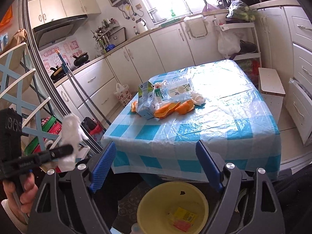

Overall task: Collect trash
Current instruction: 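Lower the white tissues into the yellow bucket and open the left tool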

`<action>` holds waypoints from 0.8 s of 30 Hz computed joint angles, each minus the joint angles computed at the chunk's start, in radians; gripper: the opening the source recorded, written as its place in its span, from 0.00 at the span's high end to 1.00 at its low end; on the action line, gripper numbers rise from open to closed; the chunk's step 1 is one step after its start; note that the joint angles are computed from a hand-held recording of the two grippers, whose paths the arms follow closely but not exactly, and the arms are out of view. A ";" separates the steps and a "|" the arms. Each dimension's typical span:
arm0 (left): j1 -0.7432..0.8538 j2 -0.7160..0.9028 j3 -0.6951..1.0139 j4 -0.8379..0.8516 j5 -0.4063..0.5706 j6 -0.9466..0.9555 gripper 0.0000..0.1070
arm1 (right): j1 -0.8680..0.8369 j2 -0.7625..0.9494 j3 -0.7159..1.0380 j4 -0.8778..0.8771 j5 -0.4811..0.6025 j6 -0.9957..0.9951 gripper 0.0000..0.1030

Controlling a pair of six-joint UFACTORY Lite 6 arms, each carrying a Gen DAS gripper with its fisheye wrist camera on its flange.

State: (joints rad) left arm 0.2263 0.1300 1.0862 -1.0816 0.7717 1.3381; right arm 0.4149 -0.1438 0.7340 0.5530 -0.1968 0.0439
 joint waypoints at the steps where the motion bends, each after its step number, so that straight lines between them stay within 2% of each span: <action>1: -0.020 0.008 -0.006 0.018 -0.009 -0.009 0.91 | -0.001 -0.004 -0.003 0.002 -0.002 -0.001 0.22; 5: -0.112 0.050 -0.026 0.087 -0.066 -0.055 0.91 | -0.002 -0.018 -0.017 -0.016 -0.012 0.020 0.22; 9: -0.233 0.119 -0.037 0.206 -0.166 -0.155 0.89 | -0.006 -0.020 -0.018 -0.056 -0.015 0.060 0.22; 12: -0.293 0.136 -0.072 0.256 -0.234 -0.192 0.73 | -0.009 -0.023 -0.019 -0.073 -0.012 0.075 0.21; 16: -0.312 0.051 -0.138 0.249 -0.307 -0.159 0.51 | -0.004 -0.024 -0.017 -0.014 -0.011 0.016 0.20; 24: -0.205 -0.043 -0.120 0.191 -0.308 -0.156 0.40 | 0.019 -0.018 -0.007 0.173 -0.015 -0.173 0.19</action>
State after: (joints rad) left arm 0.0217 0.0873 0.9664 -0.8909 0.4639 1.1818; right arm 0.4341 -0.1619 0.7273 0.7261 -0.2114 -0.1291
